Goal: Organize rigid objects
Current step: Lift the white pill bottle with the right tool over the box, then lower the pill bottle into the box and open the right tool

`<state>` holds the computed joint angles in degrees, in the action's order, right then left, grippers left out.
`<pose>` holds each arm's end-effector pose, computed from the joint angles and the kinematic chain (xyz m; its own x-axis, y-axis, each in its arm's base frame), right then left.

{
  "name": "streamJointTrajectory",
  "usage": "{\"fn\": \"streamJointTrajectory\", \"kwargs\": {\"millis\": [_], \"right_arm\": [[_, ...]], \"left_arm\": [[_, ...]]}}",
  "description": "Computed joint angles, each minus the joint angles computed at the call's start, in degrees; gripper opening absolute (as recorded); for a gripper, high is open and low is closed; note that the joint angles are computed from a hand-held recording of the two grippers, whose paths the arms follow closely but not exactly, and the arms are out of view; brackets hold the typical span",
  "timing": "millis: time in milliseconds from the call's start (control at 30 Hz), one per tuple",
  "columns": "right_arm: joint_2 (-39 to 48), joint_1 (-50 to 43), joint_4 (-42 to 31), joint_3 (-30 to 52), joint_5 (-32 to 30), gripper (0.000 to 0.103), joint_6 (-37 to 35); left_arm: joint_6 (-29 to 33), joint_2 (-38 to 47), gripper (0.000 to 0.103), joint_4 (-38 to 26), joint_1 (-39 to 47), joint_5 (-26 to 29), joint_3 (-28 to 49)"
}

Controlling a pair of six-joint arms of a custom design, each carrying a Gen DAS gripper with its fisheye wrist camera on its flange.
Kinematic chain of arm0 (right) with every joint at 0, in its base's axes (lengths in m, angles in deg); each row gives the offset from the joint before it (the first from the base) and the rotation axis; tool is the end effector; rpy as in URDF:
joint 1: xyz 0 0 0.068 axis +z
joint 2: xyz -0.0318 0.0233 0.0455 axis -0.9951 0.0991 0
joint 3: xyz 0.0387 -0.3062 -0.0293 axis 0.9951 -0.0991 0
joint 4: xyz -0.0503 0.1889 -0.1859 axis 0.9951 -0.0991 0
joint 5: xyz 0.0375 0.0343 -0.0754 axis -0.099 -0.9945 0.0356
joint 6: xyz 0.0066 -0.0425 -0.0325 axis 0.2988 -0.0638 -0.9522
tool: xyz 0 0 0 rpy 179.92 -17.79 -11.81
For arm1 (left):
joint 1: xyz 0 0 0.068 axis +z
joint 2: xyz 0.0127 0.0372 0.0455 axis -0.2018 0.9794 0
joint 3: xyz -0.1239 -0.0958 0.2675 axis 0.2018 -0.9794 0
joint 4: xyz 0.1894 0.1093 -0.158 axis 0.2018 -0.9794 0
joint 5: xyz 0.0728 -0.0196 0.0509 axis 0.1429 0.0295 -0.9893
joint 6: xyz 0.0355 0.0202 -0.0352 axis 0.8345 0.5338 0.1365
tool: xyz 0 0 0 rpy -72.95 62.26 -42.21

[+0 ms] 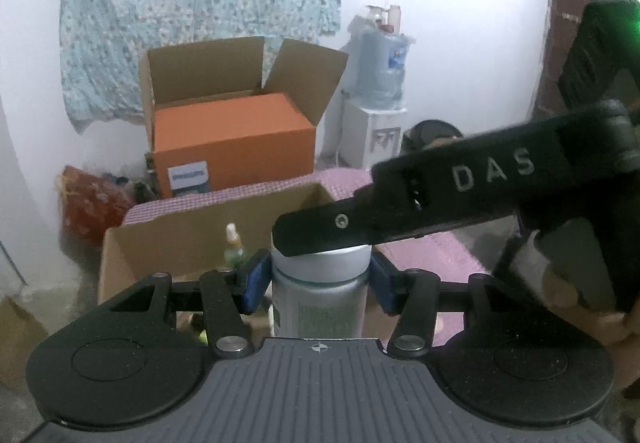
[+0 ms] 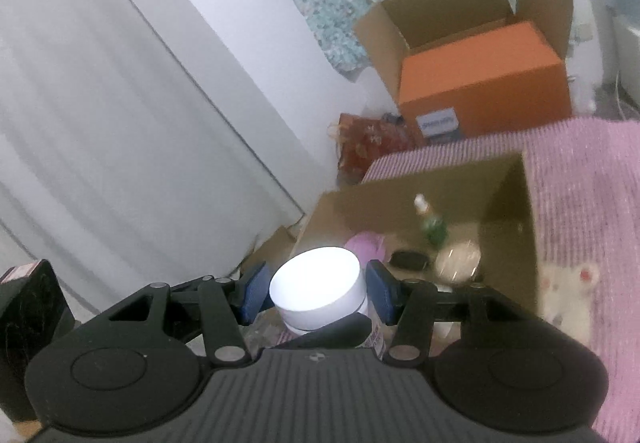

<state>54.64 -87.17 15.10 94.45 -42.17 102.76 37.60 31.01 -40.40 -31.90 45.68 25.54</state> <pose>0.1670 0.0064 0.2521 -0.6630 0.3329 -0.6705 -0.0706 0.8639 0.4987 0.2886 -0.1225 0.1735 -0.4034 0.3811 -0.8319 0.7465 0.6629 -0.0583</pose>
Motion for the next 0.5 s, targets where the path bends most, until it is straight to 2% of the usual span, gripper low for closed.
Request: {"fn": "streamJointTrajectory", "kwargs": {"millis": [133,267,500], "right_arm": [[8.61,-6.29,3.69,2.31,-3.59,0.056,-4.43],[17.4,-11.14,8.64,3.01,-6.16,0.056,-7.23],[26.41,-14.93,14.5,3.13,-6.44,0.056,-12.73]], "left_arm": [[-2.76,7.67,0.052,-2.06,-1.51,0.52,7.95],[-4.46,14.27,0.052,-1.92,-4.03,-1.57,13.36],[-5.12,20.78,0.052,-0.58,-6.95,-2.84,16.98]]}}
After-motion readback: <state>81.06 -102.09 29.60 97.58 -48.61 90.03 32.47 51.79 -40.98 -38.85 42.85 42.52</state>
